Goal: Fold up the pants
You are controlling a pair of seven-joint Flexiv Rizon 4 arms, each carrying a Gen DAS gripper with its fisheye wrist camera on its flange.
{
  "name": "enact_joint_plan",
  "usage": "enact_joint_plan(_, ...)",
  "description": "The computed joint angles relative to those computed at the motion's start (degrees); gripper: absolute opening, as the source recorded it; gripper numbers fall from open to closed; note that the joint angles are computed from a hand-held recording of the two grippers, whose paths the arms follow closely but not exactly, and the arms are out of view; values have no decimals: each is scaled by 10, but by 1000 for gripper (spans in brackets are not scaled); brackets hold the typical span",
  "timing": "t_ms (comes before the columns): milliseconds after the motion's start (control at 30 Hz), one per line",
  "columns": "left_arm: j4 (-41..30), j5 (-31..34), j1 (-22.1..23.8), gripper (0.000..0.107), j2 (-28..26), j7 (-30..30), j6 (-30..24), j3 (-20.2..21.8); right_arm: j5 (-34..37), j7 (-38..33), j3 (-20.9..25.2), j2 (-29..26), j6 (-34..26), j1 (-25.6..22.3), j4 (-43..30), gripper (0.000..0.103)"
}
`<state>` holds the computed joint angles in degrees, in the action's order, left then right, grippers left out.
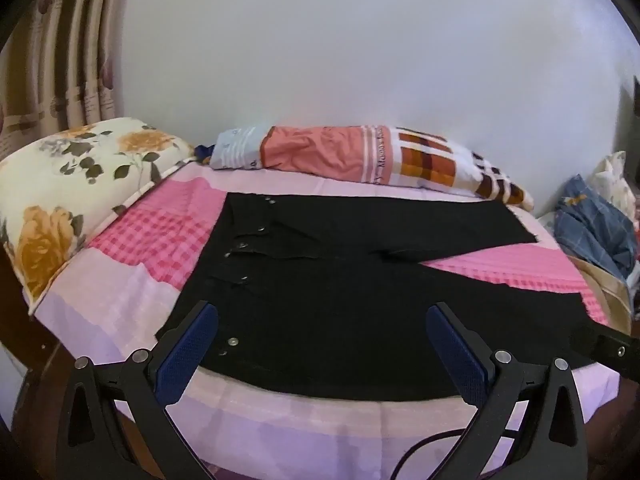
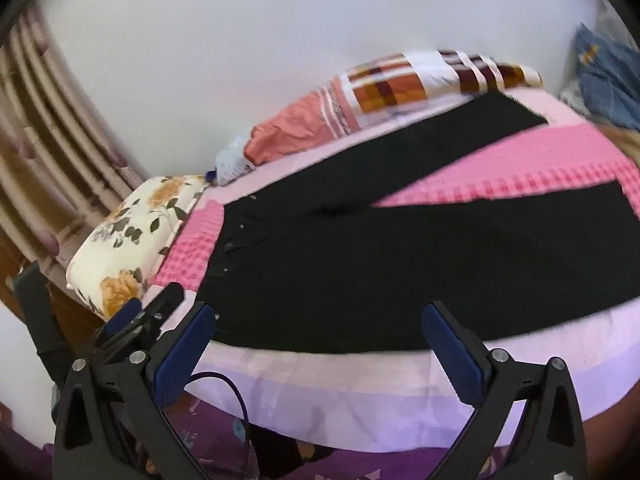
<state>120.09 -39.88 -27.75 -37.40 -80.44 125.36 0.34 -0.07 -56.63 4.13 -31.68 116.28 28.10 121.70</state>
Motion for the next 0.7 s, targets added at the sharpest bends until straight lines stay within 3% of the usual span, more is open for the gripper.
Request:
enact_joint_plan(67, -2, 29, 16, 103, 4, -10, -18, -8, 12, -10, -19, 5, -6, 21, -3, 103)
enact_joint_plan(200, -21, -19, -19, 103, -2, 22, -74, 21, 38, -17, -48, 6, -12, 48, -7, 103)
enact_joint_plan(333, -16, 32, 13, 103, -3, -15, -59, 3, 71, -44, -91, 2, -2, 87, -17, 103)
enact_joint_plan(467, -38, 25, -1, 103, -16, -5, -90, 29, 149, -103, -221, -7, -22, 206, -36, 103)
enact_joint_plan(567, -61, 6, -21, 103, -28, 6, -102, 63, 167, -125, -302, -20, -57, 265, -59, 103)
enact_joint_plan(633, -75, 8, -8, 103, -35, 2, -100, 64, 160, -117, -316, -26, -66, 266, -76, 103)
enact_joint_plan(700, -92, 28, 25, 103, -41, -6, -101, 51, 143, -105, -289, -27, -67, 234, -93, 103)
